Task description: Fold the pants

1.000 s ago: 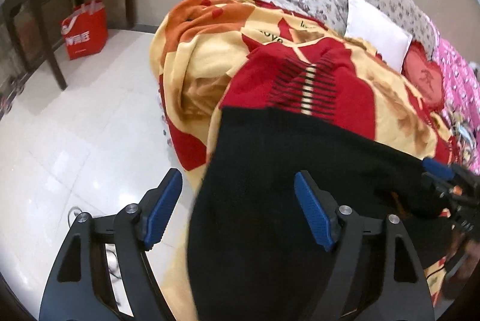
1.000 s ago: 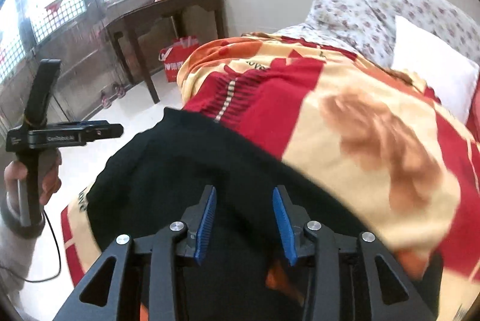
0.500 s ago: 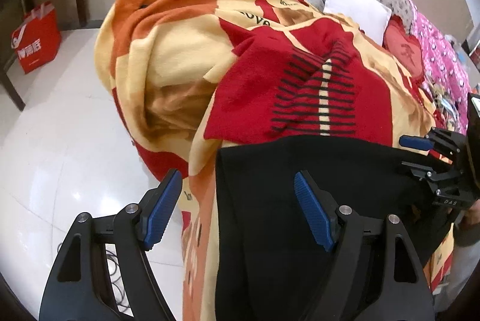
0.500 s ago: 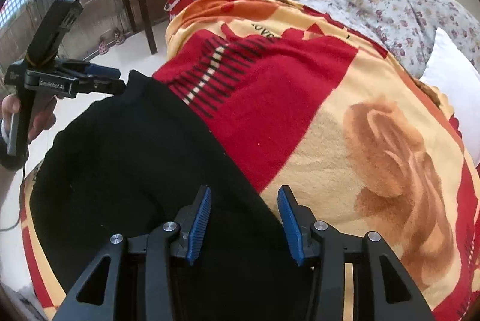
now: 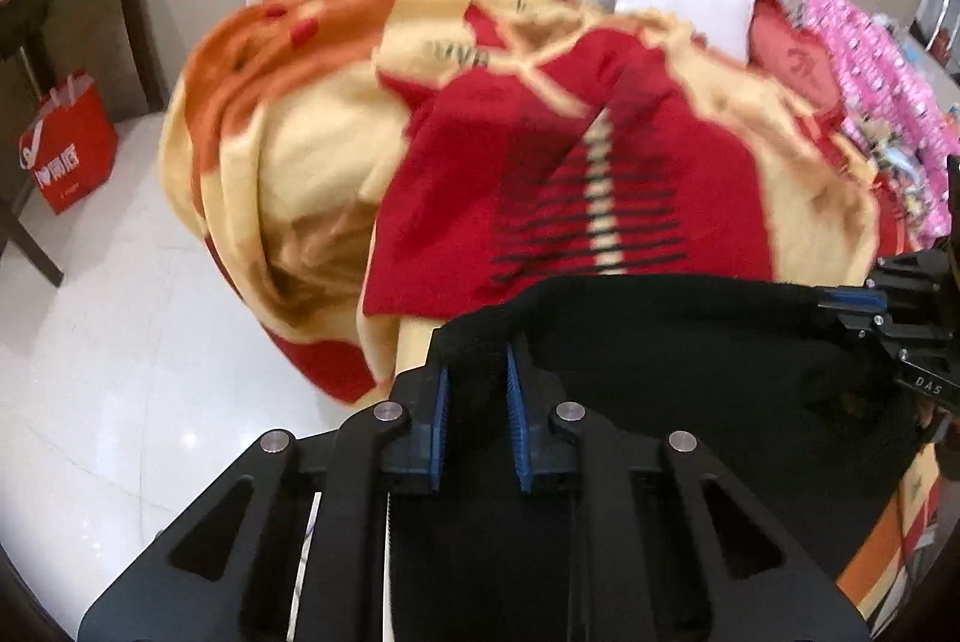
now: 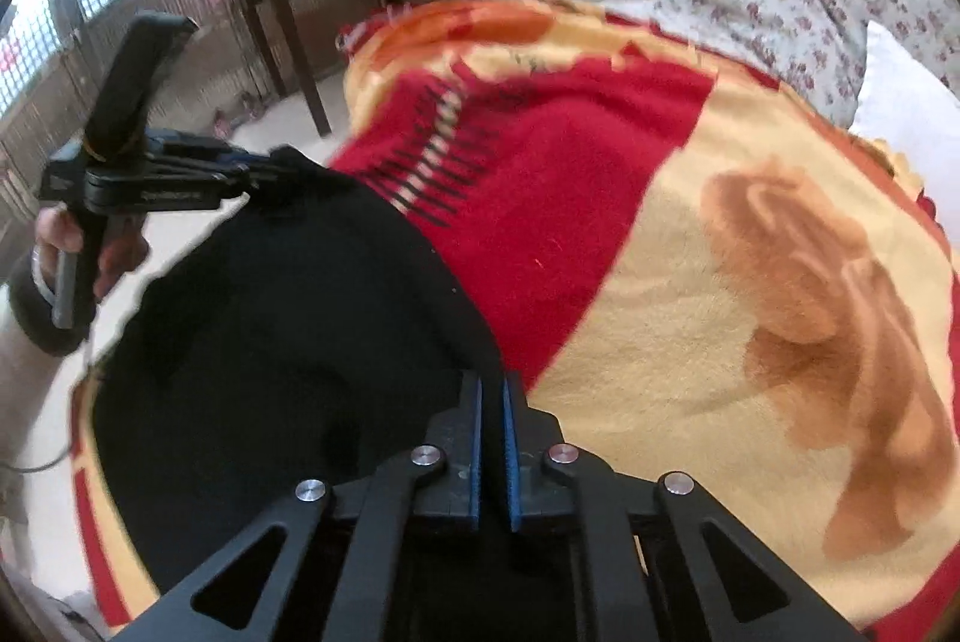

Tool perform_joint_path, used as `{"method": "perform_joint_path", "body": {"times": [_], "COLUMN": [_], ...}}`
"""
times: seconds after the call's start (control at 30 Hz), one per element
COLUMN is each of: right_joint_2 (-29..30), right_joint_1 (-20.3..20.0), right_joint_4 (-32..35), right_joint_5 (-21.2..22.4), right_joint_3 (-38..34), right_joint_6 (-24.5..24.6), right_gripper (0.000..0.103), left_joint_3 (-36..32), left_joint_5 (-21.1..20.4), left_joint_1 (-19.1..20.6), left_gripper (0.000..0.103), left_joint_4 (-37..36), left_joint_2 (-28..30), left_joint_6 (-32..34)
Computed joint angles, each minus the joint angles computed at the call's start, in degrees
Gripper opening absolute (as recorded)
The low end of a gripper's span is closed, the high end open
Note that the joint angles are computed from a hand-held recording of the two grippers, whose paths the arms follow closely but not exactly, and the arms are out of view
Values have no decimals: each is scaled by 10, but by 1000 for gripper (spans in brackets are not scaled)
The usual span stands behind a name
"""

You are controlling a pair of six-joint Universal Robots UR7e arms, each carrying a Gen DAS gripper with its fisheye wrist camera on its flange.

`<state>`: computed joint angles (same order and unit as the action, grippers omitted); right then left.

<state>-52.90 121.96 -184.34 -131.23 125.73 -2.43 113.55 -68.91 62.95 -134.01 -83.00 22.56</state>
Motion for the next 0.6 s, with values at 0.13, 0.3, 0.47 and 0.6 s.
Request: {"method": "perform_joint_path", "body": {"times": [0.13,0.3,0.47,0.6], "right_joint_2": [-21,-25,23,77], "right_joint_1": [55,146,178,148], "right_joint_4": [-27,-27,-60,-116], "right_joint_5": [-5,-14,21,64], "right_joint_3": [13,38,83,114], "right_joint_6": [15,67,161,219], "right_gripper": [5,5,5,5], "left_joint_3": [20,54,97,112], "left_joint_5": [-35,-75,-69,-55], "left_joint_1": [-15,-22,-3,30], "left_gripper": [14,14,14,15], "left_joint_4": [-2,28,69,113], "left_joint_2": [-65,-169,-250,-272], "left_joint_6": [12,20,20,-1]}}
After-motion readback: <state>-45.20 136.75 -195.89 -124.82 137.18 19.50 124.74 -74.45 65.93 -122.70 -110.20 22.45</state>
